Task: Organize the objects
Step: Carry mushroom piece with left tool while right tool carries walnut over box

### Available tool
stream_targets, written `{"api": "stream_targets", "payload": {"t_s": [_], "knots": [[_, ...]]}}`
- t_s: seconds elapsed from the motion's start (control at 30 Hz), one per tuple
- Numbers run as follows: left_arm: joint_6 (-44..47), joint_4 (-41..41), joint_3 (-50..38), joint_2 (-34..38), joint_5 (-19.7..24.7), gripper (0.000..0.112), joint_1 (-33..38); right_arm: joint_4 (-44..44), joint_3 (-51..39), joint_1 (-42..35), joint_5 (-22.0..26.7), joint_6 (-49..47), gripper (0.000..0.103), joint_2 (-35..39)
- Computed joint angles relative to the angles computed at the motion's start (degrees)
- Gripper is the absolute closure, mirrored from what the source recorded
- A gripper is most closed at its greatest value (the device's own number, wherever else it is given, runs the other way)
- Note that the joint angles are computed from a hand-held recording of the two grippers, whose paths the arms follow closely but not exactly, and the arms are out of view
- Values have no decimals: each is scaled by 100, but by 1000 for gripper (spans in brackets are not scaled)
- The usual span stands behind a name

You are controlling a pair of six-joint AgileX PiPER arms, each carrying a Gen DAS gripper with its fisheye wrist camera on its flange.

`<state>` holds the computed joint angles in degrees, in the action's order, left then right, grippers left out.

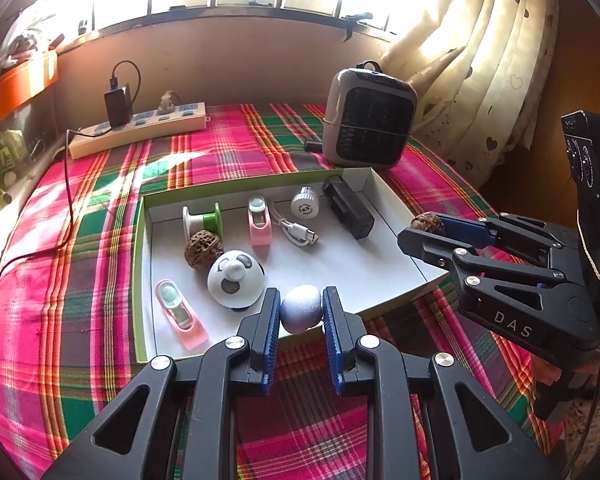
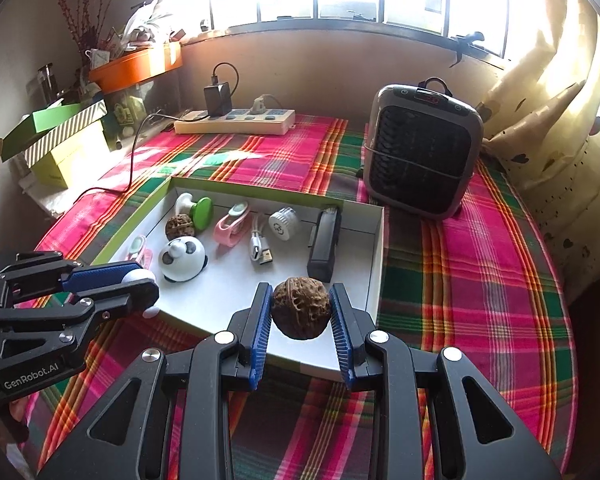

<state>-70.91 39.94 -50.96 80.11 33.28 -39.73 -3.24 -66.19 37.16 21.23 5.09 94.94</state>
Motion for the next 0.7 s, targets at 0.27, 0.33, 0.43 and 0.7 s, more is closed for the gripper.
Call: {"api": "stream_targets", "payload": {"t_s": [0.27, 0.33, 0.43, 0.7], "knots": [[383, -269, -240, 390, -236, 93, 246, 258, -532, -235, 198, -398, 73, 517], [489, -338, -298, 486, -291, 93, 298, 248, -642, -274, 253, -460, 73, 637], [634, -459, -375, 610, -332, 93, 369, 239, -762, -296, 305, -535, 73, 781], [915, -689, -512, 846, -414, 93, 494, 80, -969, -320, 375, -567, 73, 1054]]}}
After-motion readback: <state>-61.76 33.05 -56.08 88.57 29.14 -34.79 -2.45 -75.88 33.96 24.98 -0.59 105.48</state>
